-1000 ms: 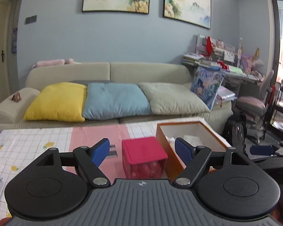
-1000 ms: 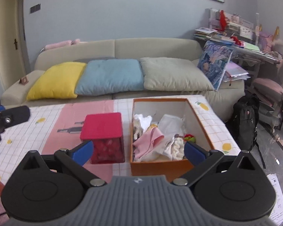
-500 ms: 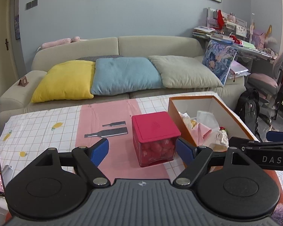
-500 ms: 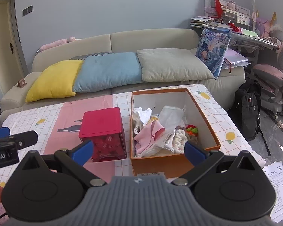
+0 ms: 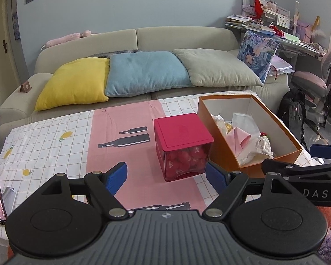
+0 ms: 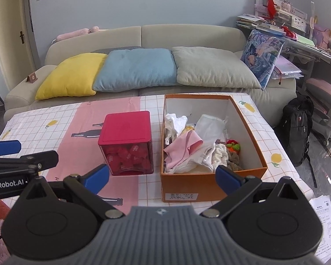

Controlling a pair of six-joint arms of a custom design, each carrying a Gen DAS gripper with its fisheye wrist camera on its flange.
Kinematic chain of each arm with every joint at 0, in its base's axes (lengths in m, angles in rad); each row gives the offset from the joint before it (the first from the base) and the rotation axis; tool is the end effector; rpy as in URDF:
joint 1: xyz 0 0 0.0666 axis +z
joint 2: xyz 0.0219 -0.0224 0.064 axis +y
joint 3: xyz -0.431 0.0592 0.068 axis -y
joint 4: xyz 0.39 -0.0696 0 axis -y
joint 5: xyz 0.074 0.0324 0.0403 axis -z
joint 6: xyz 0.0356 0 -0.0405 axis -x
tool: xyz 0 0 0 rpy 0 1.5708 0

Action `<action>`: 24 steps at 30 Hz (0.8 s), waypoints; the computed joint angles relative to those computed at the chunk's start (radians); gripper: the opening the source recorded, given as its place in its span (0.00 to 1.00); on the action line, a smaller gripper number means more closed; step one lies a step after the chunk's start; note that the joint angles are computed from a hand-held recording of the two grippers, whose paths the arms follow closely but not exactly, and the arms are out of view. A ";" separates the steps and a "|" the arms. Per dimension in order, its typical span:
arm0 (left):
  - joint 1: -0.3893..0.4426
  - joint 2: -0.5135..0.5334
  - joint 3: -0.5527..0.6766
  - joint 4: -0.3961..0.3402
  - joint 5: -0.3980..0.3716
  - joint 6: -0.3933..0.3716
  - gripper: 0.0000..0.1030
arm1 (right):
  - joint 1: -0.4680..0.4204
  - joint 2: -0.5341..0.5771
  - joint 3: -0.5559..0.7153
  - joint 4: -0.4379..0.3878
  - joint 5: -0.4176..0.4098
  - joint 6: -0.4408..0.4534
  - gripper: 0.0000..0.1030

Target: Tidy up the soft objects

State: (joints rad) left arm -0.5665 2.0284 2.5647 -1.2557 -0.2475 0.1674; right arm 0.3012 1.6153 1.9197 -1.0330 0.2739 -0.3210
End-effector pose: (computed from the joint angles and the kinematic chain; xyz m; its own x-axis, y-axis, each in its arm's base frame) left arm 0.5867 -0.3633 0.6148 -0.6090 0.1959 -0.7686 0.2671 0.9631 0.0338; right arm 0.5394 0.1571 0.6028 -0.6327 0.1215 -0.7648 0.1125 0.9916 0.0645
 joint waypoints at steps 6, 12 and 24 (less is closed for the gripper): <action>0.000 0.010 0.022 -0.011 -0.001 -0.001 0.92 | 0.000 0.005 0.007 -0.007 0.000 0.002 0.97; 0.000 0.007 0.017 -0.007 -0.001 -0.001 0.92 | 0.001 0.007 0.012 -0.011 0.001 0.004 0.97; 0.002 0.012 0.026 -0.012 0.001 0.000 0.92 | 0.002 0.014 0.022 -0.020 -0.001 0.008 0.97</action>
State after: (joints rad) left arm -0.5649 2.0408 2.5905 -1.2674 -0.2468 0.1676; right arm 0.3027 1.6294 1.9412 -1.0530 0.2725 -0.3132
